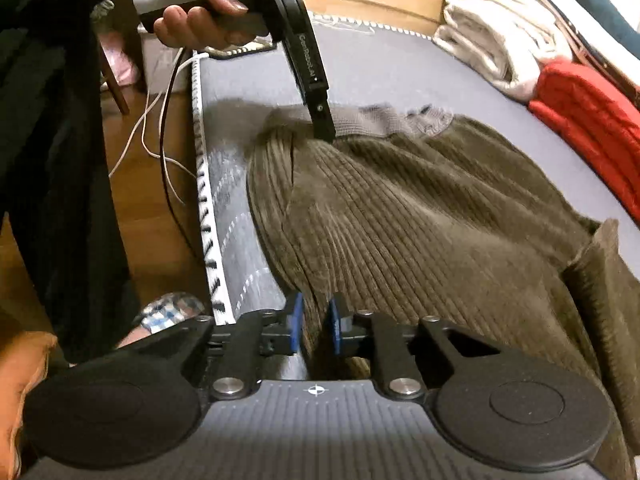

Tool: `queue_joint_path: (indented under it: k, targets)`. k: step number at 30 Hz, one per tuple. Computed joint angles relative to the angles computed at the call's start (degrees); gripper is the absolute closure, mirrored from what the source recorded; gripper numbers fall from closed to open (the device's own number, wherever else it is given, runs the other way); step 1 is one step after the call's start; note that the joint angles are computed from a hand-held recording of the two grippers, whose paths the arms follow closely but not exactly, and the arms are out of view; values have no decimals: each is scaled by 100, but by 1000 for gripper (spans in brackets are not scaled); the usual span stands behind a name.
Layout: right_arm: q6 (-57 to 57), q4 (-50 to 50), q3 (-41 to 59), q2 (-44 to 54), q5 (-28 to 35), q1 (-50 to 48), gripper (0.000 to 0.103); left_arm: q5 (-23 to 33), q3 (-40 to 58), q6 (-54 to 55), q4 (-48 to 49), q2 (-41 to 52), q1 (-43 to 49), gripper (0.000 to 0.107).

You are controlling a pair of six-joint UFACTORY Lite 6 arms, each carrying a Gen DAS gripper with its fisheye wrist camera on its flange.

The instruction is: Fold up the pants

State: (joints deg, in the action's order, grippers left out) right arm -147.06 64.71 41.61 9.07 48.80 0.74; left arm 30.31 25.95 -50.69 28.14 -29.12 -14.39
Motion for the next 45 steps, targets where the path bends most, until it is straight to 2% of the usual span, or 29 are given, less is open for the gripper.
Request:
queue_joint_path:
  k: [2, 5, 7, 9, 11, 12, 13, 15, 17, 18, 19, 20, 24, 27, 28, 29, 30, 31, 33, 35, 37, 39, 41, 43, 45]
  targets:
    - [540, -212, 273, 38, 318, -117, 83, 324, 210, -1199, 1199, -142, -388, 42]
    - [1065, -115, 730, 196, 865, -490, 69, -179, 361, -2703, 2411, 49, -588, 42]
    - [1444, -133, 1134, 541, 995, -693, 67, -751, 584, -3295, 3085, 540, -478, 56]
    - [1687, -383, 1320, 832, 639, -802, 67, -957, 956, -3357, 3304, 1345, -411, 66]
    - [1875, -997, 1424, 1099, 164, -768, 67, -644, 1404, -2819, 2958, 2525, -286, 72]
    - [1609, -987, 1371, 1081, 232, -937, 67, -687, 1509, -2850, 3002, 2866, -159, 68]
    - [1583, -1070, 1393, 1059, 359, -1077, 67, -747, 1572, -3120, 3114, 2968, -71, 71]
    - [1951, -1292, 1660, 1104, 685, -1266, 67, -896, 1529, -4199, 3870, 2748, 163, 72]
    - [2037, -1266, 1906, 1187, 1004, -1467, 67, -1156, 1503, -5398, 4811, 2527, 547, 64]
    - [2002, -1204, 1963, 1217, 1047, -1548, 67, -1138, 1551, -5997, 5224, 2572, 689, 51]
    - [1984, -1122, 2075, 1308, 1026, -1603, 67, -1025, 1665, -6597, 5575, 2742, 849, 46]
    - [1988, -993, 2130, 1417, 863, -1556, 67, -1030, 1825, -6957, 5777, 2966, 1034, 45]
    - [2107, -982, 2465, 1818, 435, -1524, 67, -1592, 2405, -7755, 5984, 3807, 1647, 37]
    - [1954, -945, 2504, 1924, 382, -1565, 66, -1843, 2953, -7023, 5270, 4538, 1952, 37]
    - [1938, -934, 2473, 1908, 358, -1555, 66, -2111, 2969, -7064, 5400, 4633, 2108, 55]
    - [1918, -943, 2480, 1918, 352, -1559, 66, -2141, 2963, -7345, 5723, 4678, 2134, 59]
    - [1903, -945, 2509, 1957, 351, -1560, 66, -1948, 3012, -7585, 5995, 4704, 2097, 67]
    - [1890, -918, 2477, 1947, 319, -1525, 65, -1593, 3041, -7616, 6026, 4633, 1995, 68]
    - [1774, -814, 2437, 2003, 226, -1450, 65, -664, 3354, -6958, 5678, 4771, 1555, 67]
    - [1801, -859, 2501, 2052, 244, -1439, 65, -139, 4044, -5758, 4718, 5462, 1235, 59]
    - [1985, -1008, 2662, 2115, 317, -1404, 64, 471, 4620, -4715, 3788, 5841, 991, 45]
    - [2347, -1152, 2986, 2208, 498, -1376, 64, 1270, 4959, -4547, 3497, 5786, 679, 37]
    - [2889, -1097, 3702, 2481, 1031, -1459, 64, 1762, 4973, -5126, 3827, 5556, 306, 37]
    - [3645, -860, 4771, 2965, 1558, -1567, 64, 1927, 5173, -5273, 3939, 5532, -11, 36]
    - [4315, -530, 5817, 3474, 1610, -1592, 64, 1593, 5249, -5439, 3991, 5470, -223, 37]
